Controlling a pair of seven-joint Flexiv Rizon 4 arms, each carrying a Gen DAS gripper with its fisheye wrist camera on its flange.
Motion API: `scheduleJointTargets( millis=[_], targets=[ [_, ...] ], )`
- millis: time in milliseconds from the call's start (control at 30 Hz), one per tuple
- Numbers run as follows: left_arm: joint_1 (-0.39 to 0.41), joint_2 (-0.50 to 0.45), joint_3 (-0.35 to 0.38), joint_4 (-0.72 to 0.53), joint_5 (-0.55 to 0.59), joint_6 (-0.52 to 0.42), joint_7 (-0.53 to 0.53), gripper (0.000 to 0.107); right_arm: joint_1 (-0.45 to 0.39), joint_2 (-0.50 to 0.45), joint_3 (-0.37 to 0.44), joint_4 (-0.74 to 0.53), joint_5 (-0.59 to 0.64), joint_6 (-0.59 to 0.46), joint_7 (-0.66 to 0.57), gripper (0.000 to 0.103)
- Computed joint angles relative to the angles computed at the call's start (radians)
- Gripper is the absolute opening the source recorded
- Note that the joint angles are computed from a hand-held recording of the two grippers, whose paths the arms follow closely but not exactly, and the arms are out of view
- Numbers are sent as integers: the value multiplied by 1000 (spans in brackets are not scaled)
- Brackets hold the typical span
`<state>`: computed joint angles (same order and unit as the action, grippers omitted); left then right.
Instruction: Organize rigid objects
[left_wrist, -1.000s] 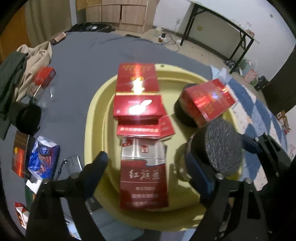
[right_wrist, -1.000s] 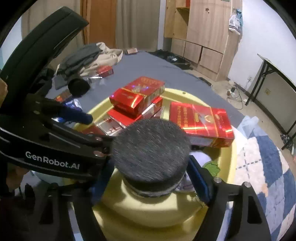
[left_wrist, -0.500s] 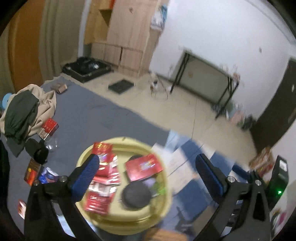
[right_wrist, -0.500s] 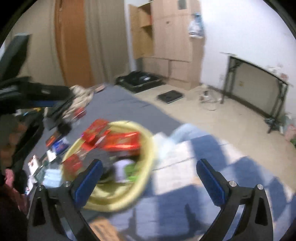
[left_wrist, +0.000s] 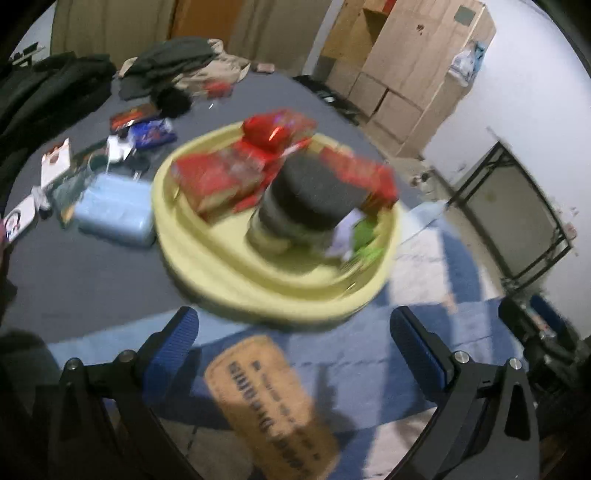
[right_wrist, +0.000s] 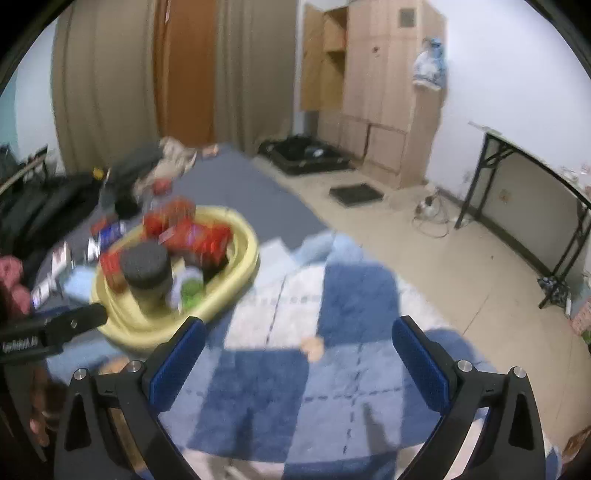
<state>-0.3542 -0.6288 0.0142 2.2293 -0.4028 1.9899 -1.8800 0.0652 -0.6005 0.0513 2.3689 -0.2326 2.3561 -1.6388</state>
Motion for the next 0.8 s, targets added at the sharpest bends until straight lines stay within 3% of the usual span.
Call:
scheduleJointTargets(
  millis=[200,267,333,433,600,800],
  targets=[
    [-167,-101,139,-62,-149,-62,33,103,5,-100,-3,-82,-91,-69,-60,103],
    [-239,-139,203,-82,-180,-83,71,103,-44,-131,35,-139,-187,-115,-33,103],
    [-316,-178,263,-101,-240,-79,141,103,-21,-157,25,-178,-201,-125,-59,103],
    [-274,-195,236,-105,-207,-41,127,103,13,-197,9,-235,-229,-176,-105,103],
    [-319,-244,275,-145,-273,-41,202,103,-33,-255,50,-304,-317,-260,-115,103],
    [-348,-264,292,-168,-348,-56,260,103,22,-294,17,-341,-258,-250,-167,103]
  ],
)
